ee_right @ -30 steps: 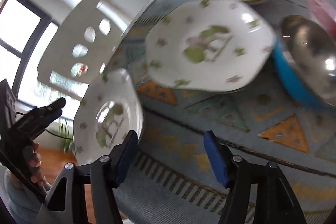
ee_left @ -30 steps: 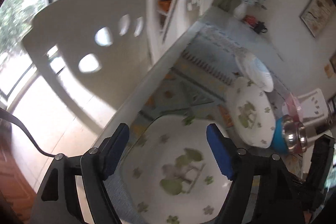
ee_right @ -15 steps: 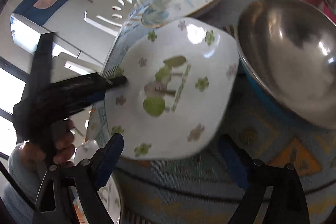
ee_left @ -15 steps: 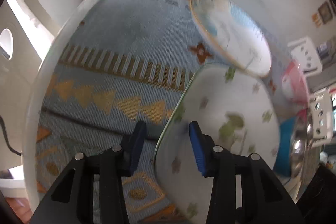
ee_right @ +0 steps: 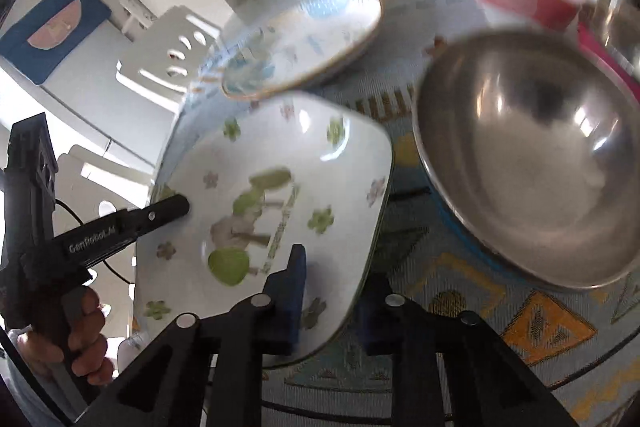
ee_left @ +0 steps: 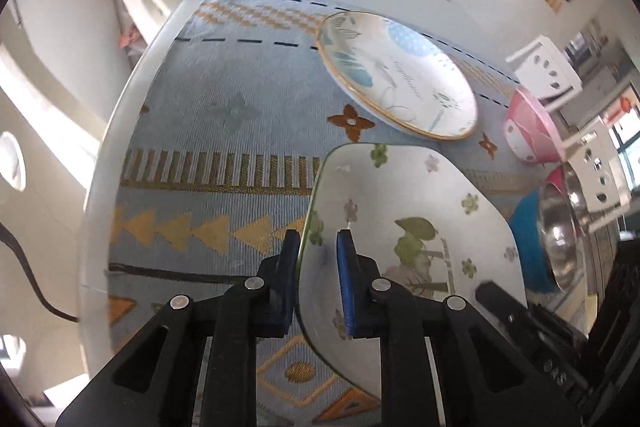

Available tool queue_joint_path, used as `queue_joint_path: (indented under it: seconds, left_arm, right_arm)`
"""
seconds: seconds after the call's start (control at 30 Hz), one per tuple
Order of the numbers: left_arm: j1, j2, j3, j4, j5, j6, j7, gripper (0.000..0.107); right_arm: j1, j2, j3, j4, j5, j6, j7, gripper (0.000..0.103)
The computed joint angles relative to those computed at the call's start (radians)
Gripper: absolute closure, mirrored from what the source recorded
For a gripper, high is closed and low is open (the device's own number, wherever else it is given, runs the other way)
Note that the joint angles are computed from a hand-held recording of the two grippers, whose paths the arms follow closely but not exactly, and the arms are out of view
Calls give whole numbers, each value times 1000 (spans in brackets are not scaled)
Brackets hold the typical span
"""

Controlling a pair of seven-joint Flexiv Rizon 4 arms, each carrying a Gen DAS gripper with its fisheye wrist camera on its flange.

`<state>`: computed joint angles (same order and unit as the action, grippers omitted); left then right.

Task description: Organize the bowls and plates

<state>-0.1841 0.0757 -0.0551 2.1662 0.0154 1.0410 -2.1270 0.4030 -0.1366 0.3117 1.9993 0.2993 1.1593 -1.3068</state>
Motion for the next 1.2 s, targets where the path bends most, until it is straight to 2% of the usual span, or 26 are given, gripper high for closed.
queue_joint_path:
  seconds: [0.07, 0.23, 0.4, 0.67, 0.83, 1.07, 1.2]
  left_arm:
    - [-3, 22, 6, 9, -7, -14, 38, 92]
    - [-7, 73, 3, 43, -20, -9, 61, 92]
    - [5, 146, -26, 44, 51, -62, 38, 92]
    - [-16, 256, -42, 107, 53, -93, 15, 92]
    - [-18, 355, -81, 136, 89, -186, -29, 92]
    - [-44, 498, -90, 218, 59, -300, -99, 92]
    - [-49, 552, -93, 256, 46, -339, -148, 92]
  right_arm:
    - [17, 8, -8, 20, -34, 32, 76, 83]
    - [34, 37, -2, 70, -75, 84, 166, 83]
    - [52, 97, -5, 154, -177, 179, 250, 83]
    - [67, 189, -2, 232, -270, 206, 276, 83]
    - [98, 261, 2, 278, -226, 179, 234, 83]
    - [172, 359, 19, 340, -164, 118, 223, 83]
    - [220, 383, 15, 357, -112, 83, 204, 82]
